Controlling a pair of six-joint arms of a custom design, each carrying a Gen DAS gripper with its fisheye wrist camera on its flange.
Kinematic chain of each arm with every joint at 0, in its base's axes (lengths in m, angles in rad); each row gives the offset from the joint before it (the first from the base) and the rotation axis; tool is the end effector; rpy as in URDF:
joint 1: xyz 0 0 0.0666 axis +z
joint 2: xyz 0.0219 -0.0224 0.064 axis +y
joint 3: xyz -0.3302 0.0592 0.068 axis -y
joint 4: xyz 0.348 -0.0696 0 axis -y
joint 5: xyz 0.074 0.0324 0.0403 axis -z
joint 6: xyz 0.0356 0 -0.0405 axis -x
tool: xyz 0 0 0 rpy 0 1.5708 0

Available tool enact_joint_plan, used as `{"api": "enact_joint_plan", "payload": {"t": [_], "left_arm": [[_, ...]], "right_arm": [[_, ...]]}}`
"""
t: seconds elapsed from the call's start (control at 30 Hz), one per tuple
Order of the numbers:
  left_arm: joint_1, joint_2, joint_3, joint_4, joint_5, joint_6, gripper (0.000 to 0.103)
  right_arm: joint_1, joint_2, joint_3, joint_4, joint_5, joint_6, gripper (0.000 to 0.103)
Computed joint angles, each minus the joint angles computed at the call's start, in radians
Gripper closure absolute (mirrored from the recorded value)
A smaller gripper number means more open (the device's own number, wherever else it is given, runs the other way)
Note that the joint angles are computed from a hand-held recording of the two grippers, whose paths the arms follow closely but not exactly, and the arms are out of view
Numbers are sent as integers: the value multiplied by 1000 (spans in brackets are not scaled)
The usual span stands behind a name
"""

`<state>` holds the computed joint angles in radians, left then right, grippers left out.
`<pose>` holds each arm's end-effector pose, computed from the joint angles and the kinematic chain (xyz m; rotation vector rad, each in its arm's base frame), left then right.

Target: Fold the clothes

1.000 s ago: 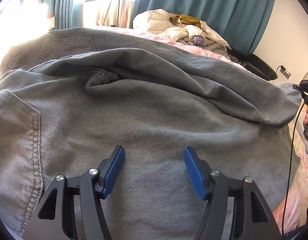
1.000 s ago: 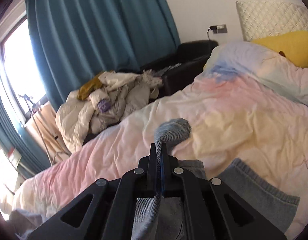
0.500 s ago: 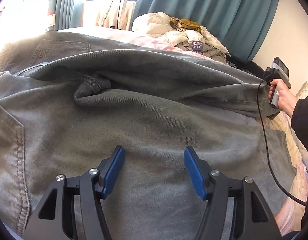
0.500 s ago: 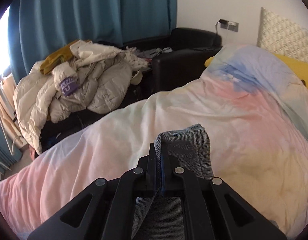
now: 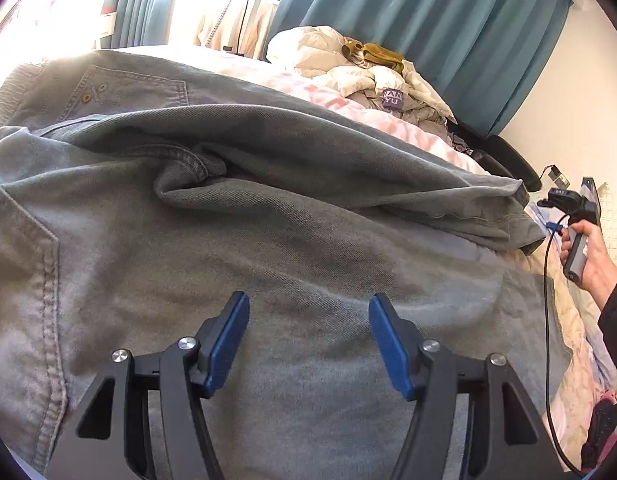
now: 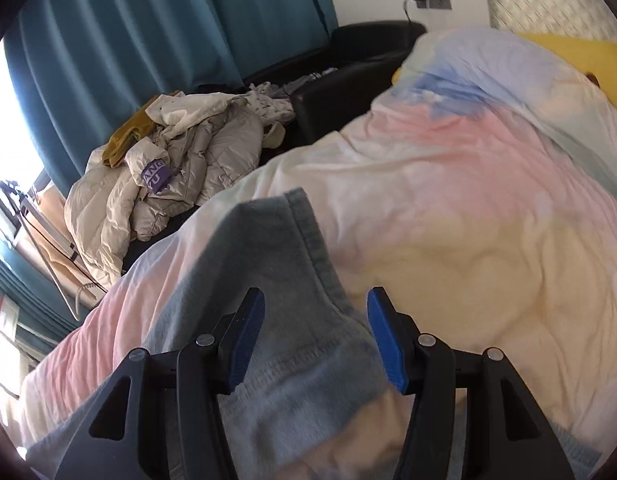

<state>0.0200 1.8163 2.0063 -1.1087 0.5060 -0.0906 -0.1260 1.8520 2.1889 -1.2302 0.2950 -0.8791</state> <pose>0.5737 -0.0062 0.4164 0.2953 2.3984 -0.5765 0.5690 -0.0829 0.4597 1.2708 2.0503 -0.0207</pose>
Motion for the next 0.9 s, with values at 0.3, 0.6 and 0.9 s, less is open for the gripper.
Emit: {"api": "enact_joint_plan", "payload": {"t": [0.3,0.6,0.9], "left_arm": [[31,-54,-50,20,30,26,40],[11,14,12,-13,0,18,40],[32,52,91,-18,35,38,40]], "right_arm": [[-27,-245,-484,351,-316,-278,49],[-9,-125,-355,312,-201,-212,70],[71,-49,-53,193,143,226,98]]}}
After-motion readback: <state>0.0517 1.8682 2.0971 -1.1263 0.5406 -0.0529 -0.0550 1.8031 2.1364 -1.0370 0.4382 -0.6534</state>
